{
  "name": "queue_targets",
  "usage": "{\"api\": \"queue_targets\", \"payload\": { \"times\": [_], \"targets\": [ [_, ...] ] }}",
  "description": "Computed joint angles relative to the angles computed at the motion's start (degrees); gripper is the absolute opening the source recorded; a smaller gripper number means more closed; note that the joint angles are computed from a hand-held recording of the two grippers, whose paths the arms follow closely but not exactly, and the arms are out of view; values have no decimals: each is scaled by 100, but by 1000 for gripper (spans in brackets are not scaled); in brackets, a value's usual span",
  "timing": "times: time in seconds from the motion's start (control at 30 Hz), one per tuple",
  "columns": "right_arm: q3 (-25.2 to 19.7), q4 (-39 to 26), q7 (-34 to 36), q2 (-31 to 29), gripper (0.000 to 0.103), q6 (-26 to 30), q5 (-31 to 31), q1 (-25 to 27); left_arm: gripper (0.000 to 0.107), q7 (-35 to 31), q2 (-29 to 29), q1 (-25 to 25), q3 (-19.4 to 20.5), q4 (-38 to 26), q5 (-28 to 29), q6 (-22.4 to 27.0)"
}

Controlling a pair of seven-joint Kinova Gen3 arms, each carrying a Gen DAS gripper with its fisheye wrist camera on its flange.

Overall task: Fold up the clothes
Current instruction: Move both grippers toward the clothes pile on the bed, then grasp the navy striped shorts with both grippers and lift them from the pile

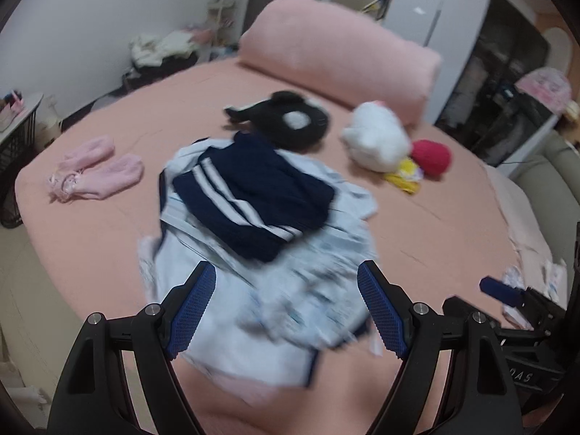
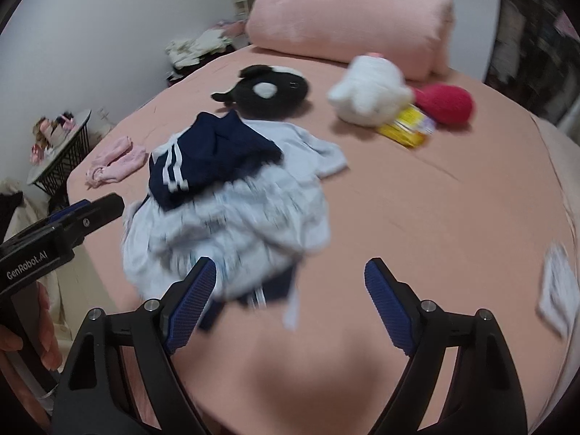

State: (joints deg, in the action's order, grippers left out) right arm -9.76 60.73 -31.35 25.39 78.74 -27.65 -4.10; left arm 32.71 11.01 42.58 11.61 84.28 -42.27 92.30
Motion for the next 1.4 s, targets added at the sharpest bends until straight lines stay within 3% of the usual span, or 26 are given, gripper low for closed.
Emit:
{"api": "queue_targets", "payload": {
  "times": [0.2, 0.33, 0.4, 0.43, 0.47, 0.53, 0.63, 0.73, 0.83, 0.97, 1.07, 1.17, 1.23, 1.3, 1.4],
  "targets": [
    [-469, -457, -930, 532, 85, -379, 757, -836, 83, -460, -460, -1593, 617, 1199, 310, -1398],
    [166, -1485, -1450, 1205, 86, 115, 681, -1677, 83, -805, -521, -2527, 1075, 1660, 504, -2330],
    [599, -2016, -1678, 1568, 85, 427, 585, -2084, 82, -855, -549, -2506, 823, 1902, 582, -2796],
    [661, -2281, -1872, 1765, 83, 641, 661, -2229, 74, -848, -556, -2336, 557, 2001, 592, -2996],
    [616, -2547, -1972, 1962, 79, 874, 743, -2296, 70, -821, -555, -2163, 296, 2078, 590, -3163],
    [209, -3024, -2196, 2341, 45, 1340, 1062, -2308, 53, -676, -516, -1732, -167, 2105, 499, -3217],
    [-278, -3819, -2458, 2718, 32, 2027, 1307, -2238, 35, -545, -466, -1536, -234, 1976, 272, -2931],
    [-205, -4117, -2338, 2784, 17, 2348, 1075, -2222, 33, -592, -491, -1476, -212, 1837, 93, -2683],
    [-391, -3613, -2026, 2427, 11, 2097, 990, -2015, 31, -762, -588, -1406, -131, 1686, -78, -2382],
    [-1229, -2876, -1826, 1821, 9, 1638, 1118, -1307, 31, -1168, -562, -1174, 75, 1120, -354, -1788],
    [-1378, -3127, -1824, 1706, 9, 1948, 812, -814, 30, -1405, -518, -871, 248, 670, -597, -1513],
    [-1387, -3363, -1778, 1619, 9, 2257, 331, -137, 30, -1857, -184, -273, -39, -96, -817, -1445],
    [-1381, -3715, -1844, 1678, 9, 2615, 17, 376, 30, -2185, 101, -186, 159, -627, -1071, -1465],
    [-1419, -3956, -1899, 1716, 9, 2862, -162, 906, 30, -2529, 422, -148, 328, -1158, -1278, -1618],
    [-1226, -4574, -2029, 1931, 9, 3286, -581, 1633, 30, -3044, 925, 89, 202, -1954, -1336, -2035]
  ]
}}
